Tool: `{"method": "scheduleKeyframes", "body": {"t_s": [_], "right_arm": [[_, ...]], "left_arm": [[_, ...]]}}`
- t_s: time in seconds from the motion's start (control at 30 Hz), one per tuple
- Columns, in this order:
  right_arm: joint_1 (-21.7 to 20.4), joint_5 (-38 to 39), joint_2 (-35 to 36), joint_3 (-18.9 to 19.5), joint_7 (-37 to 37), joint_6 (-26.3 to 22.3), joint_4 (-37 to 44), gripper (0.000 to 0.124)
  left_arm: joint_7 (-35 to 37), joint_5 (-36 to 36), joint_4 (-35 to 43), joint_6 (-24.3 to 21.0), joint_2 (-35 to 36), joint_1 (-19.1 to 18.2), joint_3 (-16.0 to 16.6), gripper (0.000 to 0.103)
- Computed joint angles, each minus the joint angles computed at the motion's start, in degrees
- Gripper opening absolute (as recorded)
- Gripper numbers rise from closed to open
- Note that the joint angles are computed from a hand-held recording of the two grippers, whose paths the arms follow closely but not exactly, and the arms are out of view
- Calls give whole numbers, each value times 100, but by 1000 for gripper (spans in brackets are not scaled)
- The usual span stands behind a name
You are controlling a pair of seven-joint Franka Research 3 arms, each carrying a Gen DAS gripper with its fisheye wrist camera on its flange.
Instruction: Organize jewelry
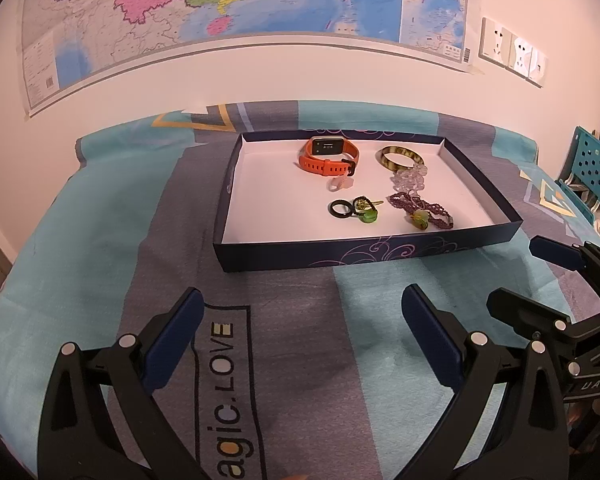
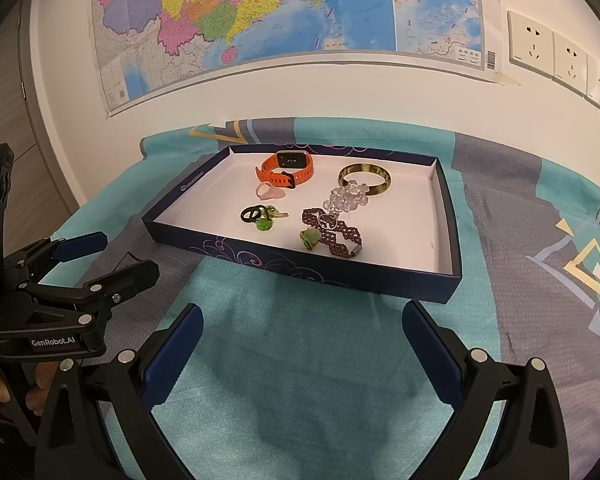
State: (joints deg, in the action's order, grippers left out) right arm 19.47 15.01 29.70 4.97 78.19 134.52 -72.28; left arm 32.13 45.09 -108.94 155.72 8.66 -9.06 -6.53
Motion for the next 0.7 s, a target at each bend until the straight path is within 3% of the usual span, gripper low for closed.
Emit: {"method": "scheduleKeyframes", "body": {"t_s": [0.4,0.57,0.7], "right_arm": [[3,-9,10,-4,-5,2,21,96],[-12,26,-11,11,-37,38,-20,96],[-4,-13,-45,-12,-49,55,-63,96]], "left_arm": [[17,-3,30,-28,8,-16,2,97],[-310,481,-5,117,-19,-57,57,97],[-15,126,-38,285,-2,31,-11,97]]}}
